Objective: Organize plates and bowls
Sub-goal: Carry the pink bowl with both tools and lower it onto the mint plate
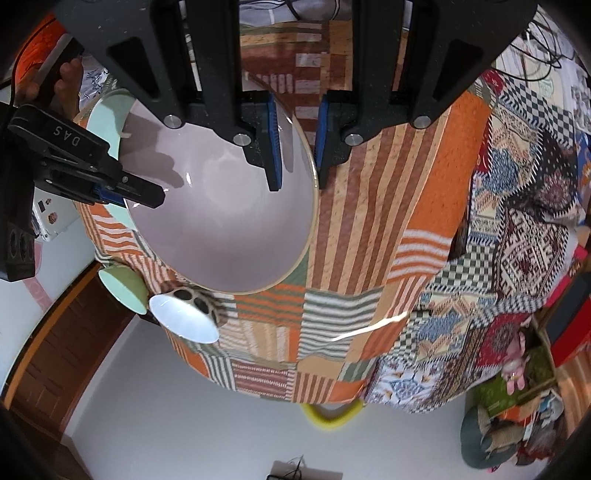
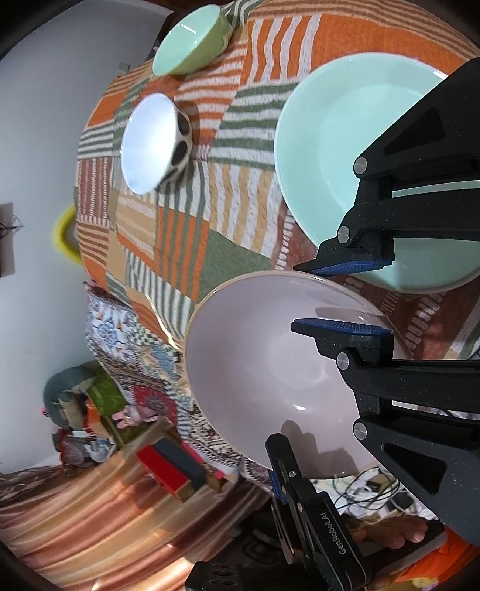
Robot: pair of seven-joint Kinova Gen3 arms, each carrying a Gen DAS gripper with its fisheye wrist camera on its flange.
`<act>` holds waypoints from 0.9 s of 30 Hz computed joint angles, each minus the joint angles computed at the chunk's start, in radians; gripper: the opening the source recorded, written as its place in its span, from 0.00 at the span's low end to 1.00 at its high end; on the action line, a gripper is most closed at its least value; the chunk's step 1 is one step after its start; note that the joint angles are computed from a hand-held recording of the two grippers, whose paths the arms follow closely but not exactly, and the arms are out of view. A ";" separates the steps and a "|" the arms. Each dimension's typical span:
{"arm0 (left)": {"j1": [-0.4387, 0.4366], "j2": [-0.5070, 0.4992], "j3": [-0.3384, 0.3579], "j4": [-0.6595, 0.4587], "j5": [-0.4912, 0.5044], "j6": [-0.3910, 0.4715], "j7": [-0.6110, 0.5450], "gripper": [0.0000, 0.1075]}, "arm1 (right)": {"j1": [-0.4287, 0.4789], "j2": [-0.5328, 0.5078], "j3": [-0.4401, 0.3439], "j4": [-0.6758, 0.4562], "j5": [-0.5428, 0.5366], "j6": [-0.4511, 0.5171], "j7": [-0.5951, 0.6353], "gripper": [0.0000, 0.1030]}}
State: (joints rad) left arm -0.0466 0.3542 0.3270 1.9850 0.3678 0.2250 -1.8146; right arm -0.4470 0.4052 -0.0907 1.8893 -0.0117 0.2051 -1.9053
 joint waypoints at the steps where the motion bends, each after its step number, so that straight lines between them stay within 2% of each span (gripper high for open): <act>1: 0.006 0.005 -0.009 -0.001 -0.003 0.002 0.005 0.14 | 0.000 0.007 -0.003 -0.008 0.000 0.010 0.002 0.20; 8: 0.010 0.049 -0.026 -0.008 -0.020 0.009 0.023 0.14 | 0.021 0.058 -0.032 -0.058 -0.013 0.070 0.020 0.20; 14: -0.003 0.089 -0.022 -0.020 -0.027 0.019 0.034 0.14 | 0.014 0.088 -0.027 -0.091 -0.014 0.110 0.028 0.20; 24: 0.017 0.102 -0.034 -0.009 -0.062 -0.018 0.059 0.15 | 0.014 0.101 -0.027 -0.099 -0.012 0.108 0.038 0.22; 27: -0.009 0.110 -0.010 -0.007 -0.060 -0.022 0.067 0.15 | 0.012 0.101 -0.025 -0.101 -0.010 0.110 0.043 0.22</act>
